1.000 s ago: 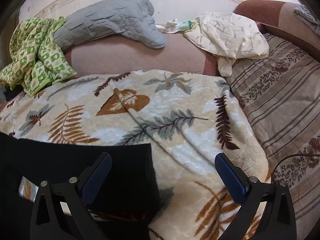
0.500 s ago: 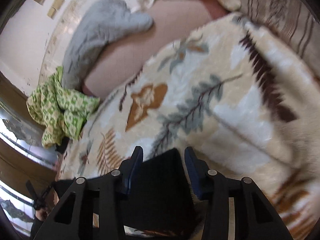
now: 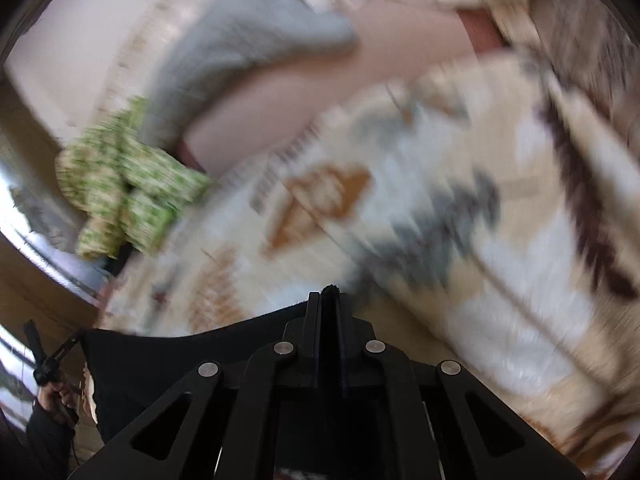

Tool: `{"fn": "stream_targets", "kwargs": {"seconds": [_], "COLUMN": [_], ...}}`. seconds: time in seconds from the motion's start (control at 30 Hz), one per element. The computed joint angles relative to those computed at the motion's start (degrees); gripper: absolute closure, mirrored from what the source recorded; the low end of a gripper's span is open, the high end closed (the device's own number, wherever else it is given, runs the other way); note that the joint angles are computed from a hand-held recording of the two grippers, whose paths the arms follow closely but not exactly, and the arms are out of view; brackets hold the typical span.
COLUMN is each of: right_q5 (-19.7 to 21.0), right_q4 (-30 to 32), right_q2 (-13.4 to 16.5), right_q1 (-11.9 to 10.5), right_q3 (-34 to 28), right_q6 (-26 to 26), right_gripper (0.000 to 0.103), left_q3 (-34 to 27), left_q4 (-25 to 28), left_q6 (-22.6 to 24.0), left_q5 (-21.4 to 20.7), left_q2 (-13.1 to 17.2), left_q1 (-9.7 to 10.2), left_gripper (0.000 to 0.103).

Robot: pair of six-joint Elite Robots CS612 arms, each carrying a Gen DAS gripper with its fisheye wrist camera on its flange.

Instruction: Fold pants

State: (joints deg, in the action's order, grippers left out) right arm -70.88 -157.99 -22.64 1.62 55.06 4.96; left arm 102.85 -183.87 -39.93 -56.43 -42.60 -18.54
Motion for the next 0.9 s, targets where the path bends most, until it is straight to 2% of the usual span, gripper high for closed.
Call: {"fn": "stream_targets", "kwargs": {"seconds": [0.07,0.13,0.3,0.43,0.53,0.6,0.7,0.73,0.8,0.83,0.87,0.9], "right_q5": [0.3,-0.1,-0.8,-1.0,-0.8,-0.9,-1.4,-3.8,-7.9,-8.8,-8.9,-8.6], "right_q4": [-2.1,-1.1,1.2,-1.0,-2.2,-0.6,5.9,7.8,7.5,6.1,3.9,2.0], "right_q2": [-1.1,-1.9,-5.5,-9.9,-13.3,-14.7,-15.7,-15.9,-16.3,-16.7,-17.1,-17.5], "right_q1": [0.1,0.1,-0.2,-0.1,-0.4,-0.5,-0.6,-0.2,0.3,0.2,0.0,-0.2], "right_q3": [1.9,3.2,9.2,16.5,22.4,24.5,25.7,25.9,26.8,27.6,28.4,29.2], "right_q6": [-2.0,-4.0,-10.5,-15.5,-18.2,-20.8,-27.9,-30.9,-32.8,-32.4,-31.2,-30.2], "right_gripper": [0.098,0.098,0.098,0.098,0.098,0.098,0.097,0.091,0.090,0.087,0.080,0.077], "left_q3": [1.7,3.7,9.7,15.6,20.1,22.4,25.0,25.6,27.6,28.4,29.5,30.5], "left_q4": [-3.0,-5.6,-12.0,-14.8,-16.0,-15.5,-16.7,-16.5,-16.9,-16.7,-16.4,-17.3], "left_q6": [2.0,3.0,5.4,2.8,-2.0,-5.7,-10.8,-12.7,-19.9,-24.5,-29.9,-35.1], "left_q5": [3.0,5.1,7.7,10.8,12.0,10.8,6.9,6.5,7.3,7.8,7.8,7.5], "left_q2": [-0.1,-0.2,-1.0,-2.9,-3.8,-3.8,-3.5,-3.6,-4.2,-4.6,-5.1,-5.5], "left_q1": [-1.29,-2.74,-6.89,-10.32,-12.57,-13.69,-14.75,-14.85,-15.53,-15.63,-15.90,-16.23], "left_gripper": [0.099,0.099,0.099,0.099,0.099,0.099,0.096,0.092,0.091,0.087,0.074,0.066]}}
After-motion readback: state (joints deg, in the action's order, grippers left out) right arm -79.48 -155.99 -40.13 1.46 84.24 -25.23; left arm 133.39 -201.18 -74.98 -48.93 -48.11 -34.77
